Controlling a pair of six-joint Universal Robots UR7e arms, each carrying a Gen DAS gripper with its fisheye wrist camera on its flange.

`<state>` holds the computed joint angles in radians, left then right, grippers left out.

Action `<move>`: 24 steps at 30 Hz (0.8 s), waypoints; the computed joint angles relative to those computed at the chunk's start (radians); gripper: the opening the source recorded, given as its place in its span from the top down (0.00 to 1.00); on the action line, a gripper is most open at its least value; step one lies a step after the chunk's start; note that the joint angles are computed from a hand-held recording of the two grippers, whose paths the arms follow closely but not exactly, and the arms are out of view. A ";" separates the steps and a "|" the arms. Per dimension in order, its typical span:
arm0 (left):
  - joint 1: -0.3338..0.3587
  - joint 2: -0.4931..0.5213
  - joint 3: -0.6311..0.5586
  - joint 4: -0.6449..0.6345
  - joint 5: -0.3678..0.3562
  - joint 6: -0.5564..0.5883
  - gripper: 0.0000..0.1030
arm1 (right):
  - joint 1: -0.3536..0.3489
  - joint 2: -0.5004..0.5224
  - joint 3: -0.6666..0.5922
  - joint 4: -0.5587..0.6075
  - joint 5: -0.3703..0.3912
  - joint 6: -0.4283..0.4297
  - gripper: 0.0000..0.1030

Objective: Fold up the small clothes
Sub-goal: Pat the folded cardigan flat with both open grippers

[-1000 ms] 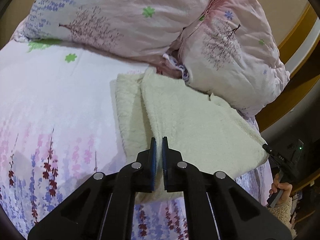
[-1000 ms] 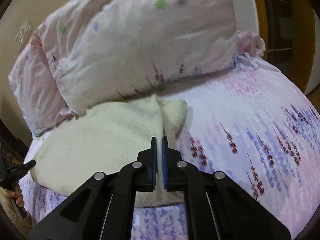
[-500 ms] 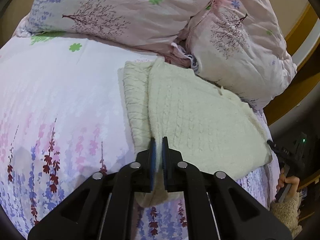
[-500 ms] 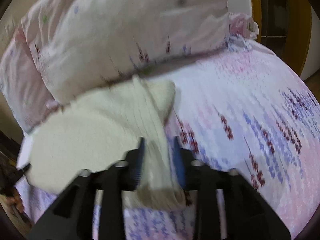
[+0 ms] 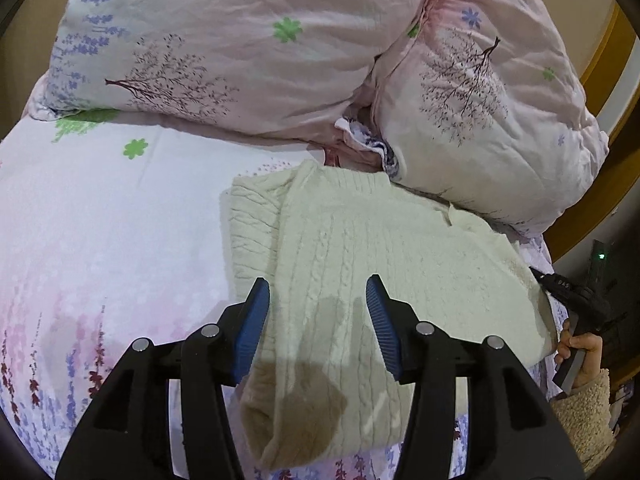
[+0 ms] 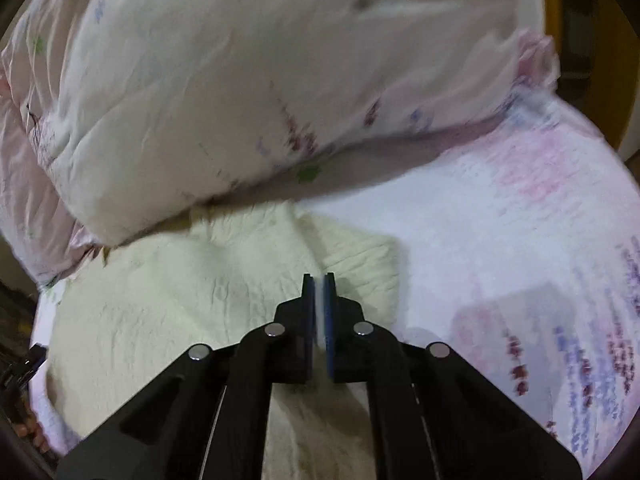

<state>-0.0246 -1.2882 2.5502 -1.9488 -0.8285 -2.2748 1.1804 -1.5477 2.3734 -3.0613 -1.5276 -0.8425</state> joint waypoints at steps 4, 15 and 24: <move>0.016 0.014 0.014 -0.065 0.001 0.025 0.50 | -0.006 0.010 -0.005 -0.044 -0.009 0.037 0.96; -0.035 0.037 -0.028 0.031 0.036 -0.004 0.45 | 0.005 -0.112 0.126 -0.030 0.052 -0.125 0.70; 0.044 0.137 -0.061 -0.036 -0.007 0.120 0.45 | 0.059 0.040 0.236 -0.378 -0.120 -0.308 0.51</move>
<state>0.0196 -1.1515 2.4895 -1.9845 -0.8351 -2.1550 1.2397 -1.5072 2.6092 -3.4395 -1.6474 -1.1507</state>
